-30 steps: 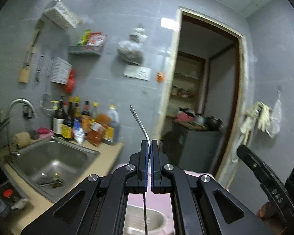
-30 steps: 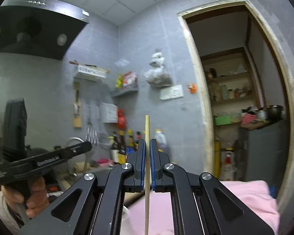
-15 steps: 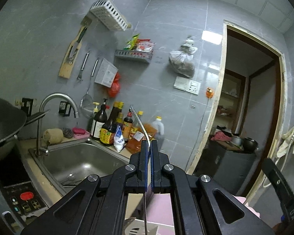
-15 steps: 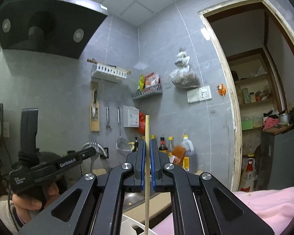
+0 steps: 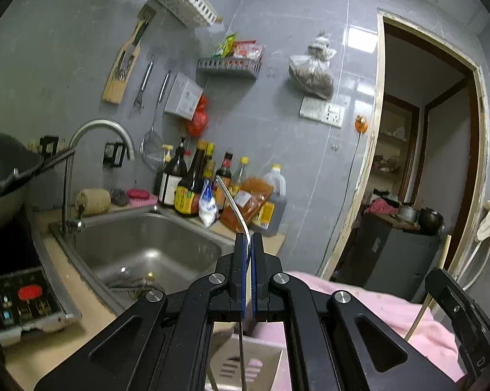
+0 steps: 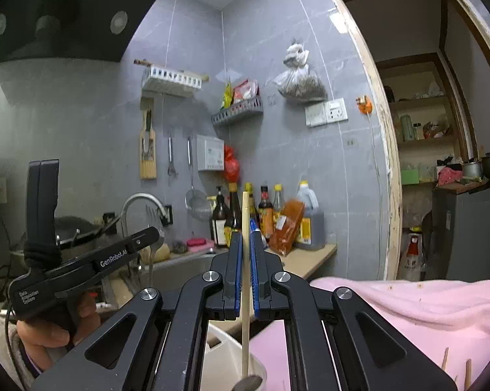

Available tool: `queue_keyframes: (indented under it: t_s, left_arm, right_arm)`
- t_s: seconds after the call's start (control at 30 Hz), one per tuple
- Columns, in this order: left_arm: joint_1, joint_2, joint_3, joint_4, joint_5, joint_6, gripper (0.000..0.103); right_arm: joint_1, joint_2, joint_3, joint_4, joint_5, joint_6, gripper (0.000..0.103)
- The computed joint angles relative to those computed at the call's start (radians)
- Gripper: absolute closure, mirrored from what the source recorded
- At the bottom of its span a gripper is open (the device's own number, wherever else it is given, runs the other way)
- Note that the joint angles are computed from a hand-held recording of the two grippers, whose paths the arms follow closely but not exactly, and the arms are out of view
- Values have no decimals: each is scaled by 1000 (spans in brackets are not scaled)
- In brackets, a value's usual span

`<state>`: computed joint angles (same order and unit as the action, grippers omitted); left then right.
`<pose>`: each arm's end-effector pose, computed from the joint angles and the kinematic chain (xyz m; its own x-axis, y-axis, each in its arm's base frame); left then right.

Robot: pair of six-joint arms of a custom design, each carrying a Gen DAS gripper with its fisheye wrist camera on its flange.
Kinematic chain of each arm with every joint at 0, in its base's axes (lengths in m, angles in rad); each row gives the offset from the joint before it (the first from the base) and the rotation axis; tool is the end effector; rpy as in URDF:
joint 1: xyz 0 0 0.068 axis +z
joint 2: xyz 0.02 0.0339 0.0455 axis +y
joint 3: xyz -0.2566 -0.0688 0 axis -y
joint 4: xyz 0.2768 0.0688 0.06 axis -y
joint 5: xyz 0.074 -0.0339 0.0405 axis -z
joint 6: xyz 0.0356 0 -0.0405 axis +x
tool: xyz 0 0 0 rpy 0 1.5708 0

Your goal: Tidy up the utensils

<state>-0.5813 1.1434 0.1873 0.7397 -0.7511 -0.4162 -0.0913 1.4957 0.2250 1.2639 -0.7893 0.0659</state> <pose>0.1972 -0.1005 0.1340 -0.1012 -0.2871 -0.9525 -0.2149 0.9412 -0.2608 0.2403 0.0034 0.1220 -0.0491 0.0511 -0.9975 -0.6408 0.7644 0.0707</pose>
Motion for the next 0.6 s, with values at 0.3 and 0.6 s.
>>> queue_keyframes:
  t_s: [0.3, 0.6]
  left_arm:
    - [41, -81, -24, -138, 128, -106, 102]
    - [-39, -251, -32, -286, 98, -86, 78]
  right_arm:
    - [-14, 3, 9, -140, -10, -93, 99]
    - [-67, -69, -14, -206, -59, -99, 94]
